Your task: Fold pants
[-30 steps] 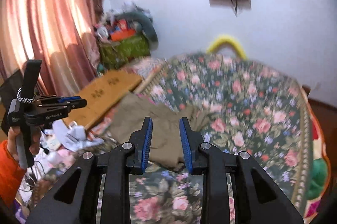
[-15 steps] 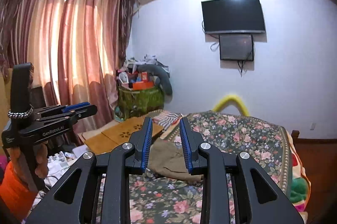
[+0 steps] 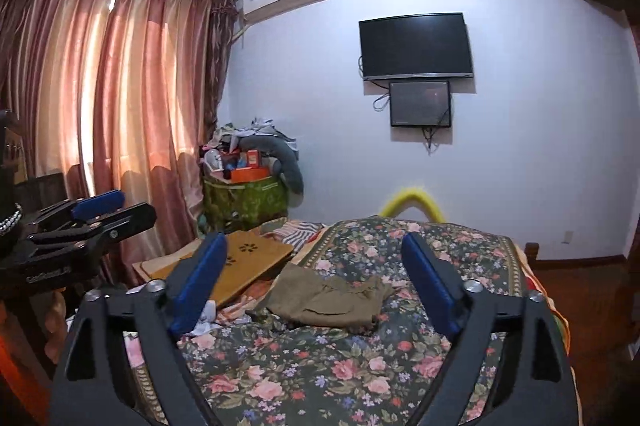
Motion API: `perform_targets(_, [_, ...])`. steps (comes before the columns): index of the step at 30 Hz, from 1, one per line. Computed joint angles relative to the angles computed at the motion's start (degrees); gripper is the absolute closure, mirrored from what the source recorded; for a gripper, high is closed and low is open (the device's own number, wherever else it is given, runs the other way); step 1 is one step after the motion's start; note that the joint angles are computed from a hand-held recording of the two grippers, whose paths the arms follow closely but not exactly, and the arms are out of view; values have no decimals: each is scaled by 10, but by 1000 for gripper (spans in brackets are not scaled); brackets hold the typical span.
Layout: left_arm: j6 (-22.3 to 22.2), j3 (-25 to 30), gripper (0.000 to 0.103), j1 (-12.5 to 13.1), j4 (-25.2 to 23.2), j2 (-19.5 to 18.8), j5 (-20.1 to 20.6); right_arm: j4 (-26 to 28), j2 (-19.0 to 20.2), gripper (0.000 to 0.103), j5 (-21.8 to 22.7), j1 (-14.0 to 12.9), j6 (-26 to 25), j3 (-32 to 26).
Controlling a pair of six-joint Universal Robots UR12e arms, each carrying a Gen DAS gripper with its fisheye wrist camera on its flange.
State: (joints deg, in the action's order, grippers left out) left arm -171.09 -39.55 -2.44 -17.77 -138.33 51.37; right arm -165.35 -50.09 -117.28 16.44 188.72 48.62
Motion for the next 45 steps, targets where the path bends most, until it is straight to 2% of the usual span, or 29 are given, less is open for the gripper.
perform_targets(3, [-9, -5, 10, 1, 2, 2, -1, 5, -1, 0, -11, 2, 3, 0])
perform_targets(9, [-8, -20, 3, 0, 15, 8, 7, 8, -5, 0, -18, 4, 9, 7])
perform_targets(17, [-3, -29, 2, -2, 22, 11, 11, -6, -18, 0, -27, 8, 12, 33])
perform_targets(45, [-13, -31, 0, -2, 15, 10, 9, 15, -22, 0, -29, 10, 17, 36])
